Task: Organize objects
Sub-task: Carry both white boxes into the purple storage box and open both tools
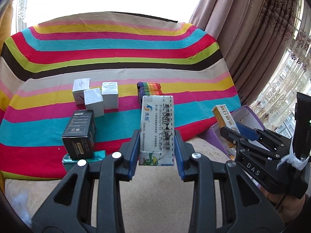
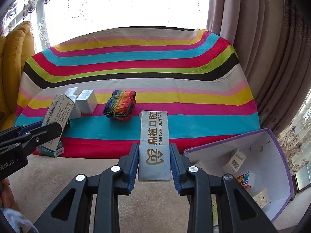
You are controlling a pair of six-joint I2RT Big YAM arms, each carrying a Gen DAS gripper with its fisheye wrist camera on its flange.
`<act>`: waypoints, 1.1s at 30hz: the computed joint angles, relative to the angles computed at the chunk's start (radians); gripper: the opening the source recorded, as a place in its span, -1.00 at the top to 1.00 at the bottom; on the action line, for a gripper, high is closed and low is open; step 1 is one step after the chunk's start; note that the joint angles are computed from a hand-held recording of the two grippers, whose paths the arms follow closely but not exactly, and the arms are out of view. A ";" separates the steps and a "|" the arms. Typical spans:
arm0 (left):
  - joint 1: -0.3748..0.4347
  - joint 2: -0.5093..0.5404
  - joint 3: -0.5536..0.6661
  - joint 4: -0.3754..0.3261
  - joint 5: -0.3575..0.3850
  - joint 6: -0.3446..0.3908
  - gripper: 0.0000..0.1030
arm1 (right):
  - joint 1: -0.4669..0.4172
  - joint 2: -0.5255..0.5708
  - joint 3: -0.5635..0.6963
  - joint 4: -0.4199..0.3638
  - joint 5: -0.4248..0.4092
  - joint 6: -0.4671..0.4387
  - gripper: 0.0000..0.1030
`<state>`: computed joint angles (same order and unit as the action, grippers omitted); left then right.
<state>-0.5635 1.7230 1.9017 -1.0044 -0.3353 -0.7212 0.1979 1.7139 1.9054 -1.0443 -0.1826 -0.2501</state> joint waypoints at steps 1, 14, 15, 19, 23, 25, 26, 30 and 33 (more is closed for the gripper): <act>-0.007 0.017 0.025 -0.010 0.008 0.005 0.28 | -0.012 -0.004 -0.008 0.002 0.004 0.000 0.37; -0.091 0.284 0.431 -0.182 0.123 0.086 0.28 | -0.188 -0.023 -0.053 0.018 0.028 0.020 0.37; -0.095 0.312 0.478 -0.201 0.134 0.093 0.28 | -0.200 -0.022 -0.051 0.018 0.026 0.025 0.37; -0.114 0.428 0.668 -0.267 0.170 0.123 0.27 | -0.244 -0.015 -0.043 0.024 0.024 0.048 0.37; -0.120 0.500 0.786 -0.277 0.246 0.139 0.21 | -0.274 -0.019 -0.052 0.044 0.021 0.073 0.36; -0.119 0.516 0.810 -0.270 0.274 0.137 -0.26 | -0.280 -0.022 -0.061 0.051 0.036 0.084 0.36; -0.120 0.517 0.812 -0.264 0.273 0.136 -0.34 | -0.281 -0.021 -0.063 0.049 0.041 0.086 0.35; -0.117 0.472 0.739 -0.229 0.266 0.124 -0.50 | -0.275 -0.022 -0.071 0.051 0.052 0.112 0.03; -0.120 0.451 0.717 -0.248 0.231 0.123 -0.57 | -0.257 -0.037 -0.084 0.074 0.091 0.105 -0.28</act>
